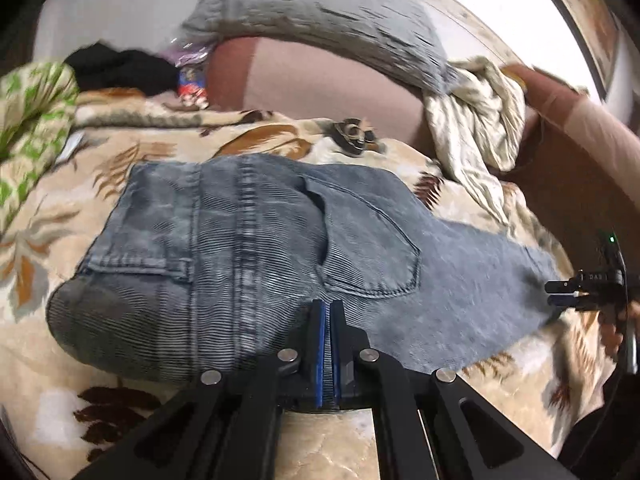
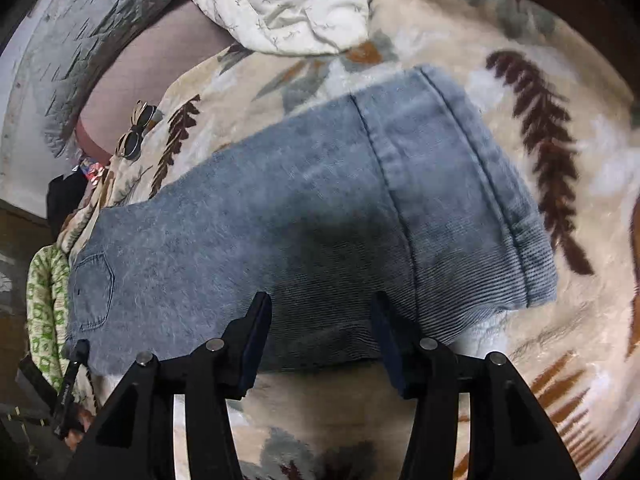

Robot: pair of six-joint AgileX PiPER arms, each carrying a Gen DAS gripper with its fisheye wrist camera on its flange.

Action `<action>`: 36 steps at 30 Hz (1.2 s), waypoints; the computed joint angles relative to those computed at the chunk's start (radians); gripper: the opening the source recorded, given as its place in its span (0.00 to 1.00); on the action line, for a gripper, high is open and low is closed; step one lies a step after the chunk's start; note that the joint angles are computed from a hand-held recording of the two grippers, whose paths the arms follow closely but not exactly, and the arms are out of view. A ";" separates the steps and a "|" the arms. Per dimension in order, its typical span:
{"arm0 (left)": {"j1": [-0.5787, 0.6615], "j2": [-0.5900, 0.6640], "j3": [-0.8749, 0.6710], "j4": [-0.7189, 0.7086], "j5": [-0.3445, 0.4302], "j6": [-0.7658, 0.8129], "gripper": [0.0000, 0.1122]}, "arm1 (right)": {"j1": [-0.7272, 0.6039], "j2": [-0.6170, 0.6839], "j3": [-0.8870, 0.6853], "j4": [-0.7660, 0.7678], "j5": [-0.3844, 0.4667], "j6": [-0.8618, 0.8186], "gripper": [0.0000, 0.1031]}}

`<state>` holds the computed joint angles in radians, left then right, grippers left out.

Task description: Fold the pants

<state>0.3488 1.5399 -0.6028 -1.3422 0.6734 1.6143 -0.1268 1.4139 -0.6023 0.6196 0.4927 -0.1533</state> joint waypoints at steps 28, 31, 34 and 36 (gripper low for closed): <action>-0.029 0.085 -0.099 0.273 -0.040 -0.352 0.04 | 0.403 0.909 -1.295 0.173 0.391 0.124 0.54; -0.007 0.095 -0.106 0.293 -0.014 -0.375 0.04 | 0.415 0.882 -1.258 0.203 0.464 0.054 0.56; -0.005 0.096 -0.109 0.300 -0.011 -0.382 0.04 | 0.423 0.907 -1.301 0.218 0.577 0.027 0.59; -0.004 0.096 -0.110 0.300 -0.010 -0.380 0.04 | 0.421 0.937 -1.343 0.223 0.610 0.043 0.63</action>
<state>0.3449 1.6361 -0.7127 -1.0427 0.6632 1.2341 0.2941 2.3507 -1.9449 0.8427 1.1024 -0.1106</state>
